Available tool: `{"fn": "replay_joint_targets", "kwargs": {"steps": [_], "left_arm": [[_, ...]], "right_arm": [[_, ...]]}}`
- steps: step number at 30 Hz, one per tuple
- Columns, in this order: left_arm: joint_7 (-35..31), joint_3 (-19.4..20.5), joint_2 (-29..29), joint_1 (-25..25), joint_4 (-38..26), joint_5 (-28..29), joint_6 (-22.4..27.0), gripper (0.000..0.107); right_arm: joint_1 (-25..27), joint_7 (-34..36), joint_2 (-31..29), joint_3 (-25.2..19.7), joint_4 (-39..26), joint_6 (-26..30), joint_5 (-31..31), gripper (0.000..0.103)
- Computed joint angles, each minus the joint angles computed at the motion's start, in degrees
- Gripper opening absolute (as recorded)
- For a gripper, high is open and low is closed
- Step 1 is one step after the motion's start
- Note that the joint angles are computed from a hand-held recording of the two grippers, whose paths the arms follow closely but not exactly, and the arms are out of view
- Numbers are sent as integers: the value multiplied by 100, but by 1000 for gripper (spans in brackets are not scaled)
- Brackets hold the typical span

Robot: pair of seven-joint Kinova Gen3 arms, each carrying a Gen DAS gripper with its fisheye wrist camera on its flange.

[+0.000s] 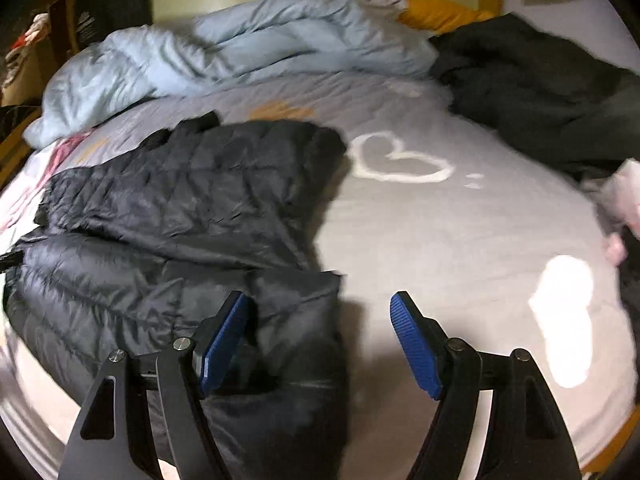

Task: Fold large clothes

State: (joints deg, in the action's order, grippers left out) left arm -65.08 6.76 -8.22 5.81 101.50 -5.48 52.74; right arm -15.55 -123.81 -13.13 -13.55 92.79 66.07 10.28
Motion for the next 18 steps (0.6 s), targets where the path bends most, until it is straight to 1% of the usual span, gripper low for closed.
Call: {"fn": "replay_joint_targets", "kwargs": {"steps": [1, 2, 3, 4, 5, 8, 10, 12, 13, 16, 18], "left_arm": [[-171, -178, -102, 35, 155, 233, -233, 60], [-296, -251, -228, 41, 293, 373, -445, 36], [-388, -217, -367, -19, 391, 419, -564, 25], [-472, -204, -529, -17, 494, 428, -711, 21], [-482, -139, -711, -36, 609, 382, -859, 12], [-500, -72, -1169, -67, 781, 470, -1021, 9], [-584, -195, -1464, -17, 871, 693, -1115, 9], [-748, -398, -1742, 109, 950, 978, -1205, 9], [-818, -431, -1850, 132, 953, 1053, -1209, 9], [-930, -277, -2157, 13, 927, 1014, -1241, 7], [-941, -97, -2210, -150, 798, 890, -1118, 7]], "right_arm": [[-19, 87, 63, 97, -2, -37, -154, 67], [-21, 143, 103, 152, -2, -75, -277, 43], [-101, 110, 82, 211, 61, -148, -361, 31], [-99, 23, 53, 163, 106, -213, -353, 19], [-28, -90, -79, 10, 193, -354, -251, 13], [44, -539, -427, -476, 328, -595, 323, 10], [118, -665, -669, -612, 372, -738, 485, 10], [292, -833, -990, -797, 455, -955, 662, 10], [371, -842, -1086, -837, 460, -1034, 690, 10], [779, -930, -1412, -1185, 543, -1318, 921, 10], [987, -852, -1392, -1345, 458, -1295, 957, 10]]}}
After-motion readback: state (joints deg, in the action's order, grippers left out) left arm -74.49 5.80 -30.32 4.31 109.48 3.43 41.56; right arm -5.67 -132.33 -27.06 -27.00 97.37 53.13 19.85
